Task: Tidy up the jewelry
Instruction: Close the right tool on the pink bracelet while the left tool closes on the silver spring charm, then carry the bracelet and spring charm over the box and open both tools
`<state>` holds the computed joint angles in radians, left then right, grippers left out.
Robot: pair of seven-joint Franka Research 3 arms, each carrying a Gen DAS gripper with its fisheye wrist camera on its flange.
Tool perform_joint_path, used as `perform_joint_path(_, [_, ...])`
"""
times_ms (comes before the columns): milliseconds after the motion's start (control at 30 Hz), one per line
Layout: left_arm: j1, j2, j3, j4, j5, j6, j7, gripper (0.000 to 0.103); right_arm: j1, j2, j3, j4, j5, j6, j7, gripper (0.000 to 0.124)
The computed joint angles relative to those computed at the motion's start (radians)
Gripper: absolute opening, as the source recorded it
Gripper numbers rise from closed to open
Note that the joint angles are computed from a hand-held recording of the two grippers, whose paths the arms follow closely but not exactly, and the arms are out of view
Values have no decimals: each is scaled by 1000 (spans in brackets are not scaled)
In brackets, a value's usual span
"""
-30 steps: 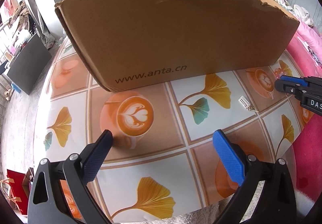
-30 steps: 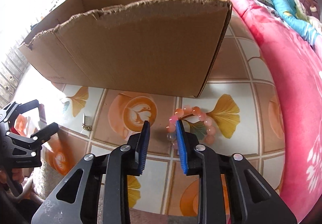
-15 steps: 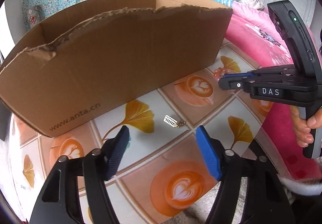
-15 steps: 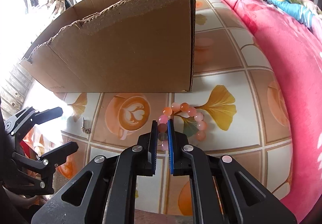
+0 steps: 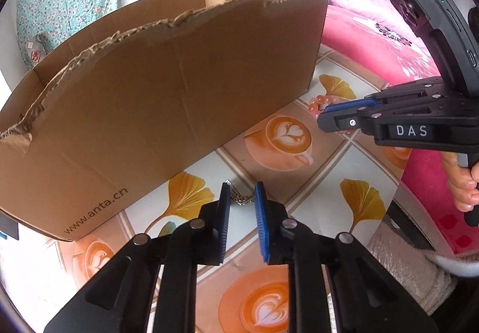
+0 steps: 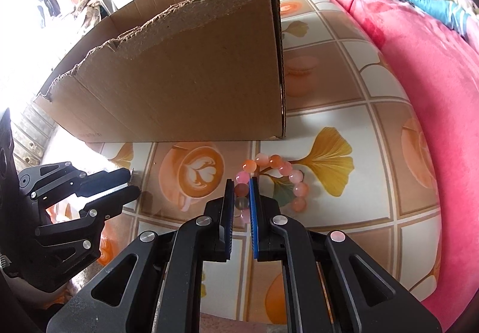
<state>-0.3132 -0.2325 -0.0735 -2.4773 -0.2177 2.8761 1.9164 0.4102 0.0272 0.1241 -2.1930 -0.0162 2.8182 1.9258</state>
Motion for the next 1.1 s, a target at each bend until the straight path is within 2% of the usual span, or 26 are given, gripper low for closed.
perform_joint_path(100, [-11, -4, 11, -4, -19, 6, 31, 5, 3, 3, -3, 2, -50, 2, 36, 8])
perform_joint_path(167, [-10, -3, 6, -9, -14, 18, 29, 4, 6, 0, -4, -1, -92, 7, 73, 7])
perform_joint_path(233, [-22, -5, 21, -6, -40, 8, 45, 3, 5, -5, -2, -6, -75, 14, 72, 7])
perform_joint_path(367, [-36, -26, 46, -8, -98, -7, 78, 3, -3, -38, 2, -42, 43, 57, 10, 7])
perform_joint_path(533, [-68, -81, 86, -14, -194, -27, 160, 3, -4, -93, -4, -79, 257, 109, -123, 7])
perform_joint_path(733, [-146, -170, 178, -3, -353, -81, 308, 3, 12, -150, -25, -83, 476, 143, -273, 7])
perform_joint_path(833, [-160, -204, 204, 22, -422, -120, 376, 3, -7, -168, -1, -76, 450, 169, -236, 7])
perform_joint_path(1000, [-138, -213, 234, 106, -520, -209, 461, 3, -79, -197, 49, -36, 255, 181, -123, 7])
perform_joint_path(1100, [-101, -172, 222, 179, -546, -241, 474, 3, -56, -175, 25, 23, 250, 183, -180, 7])
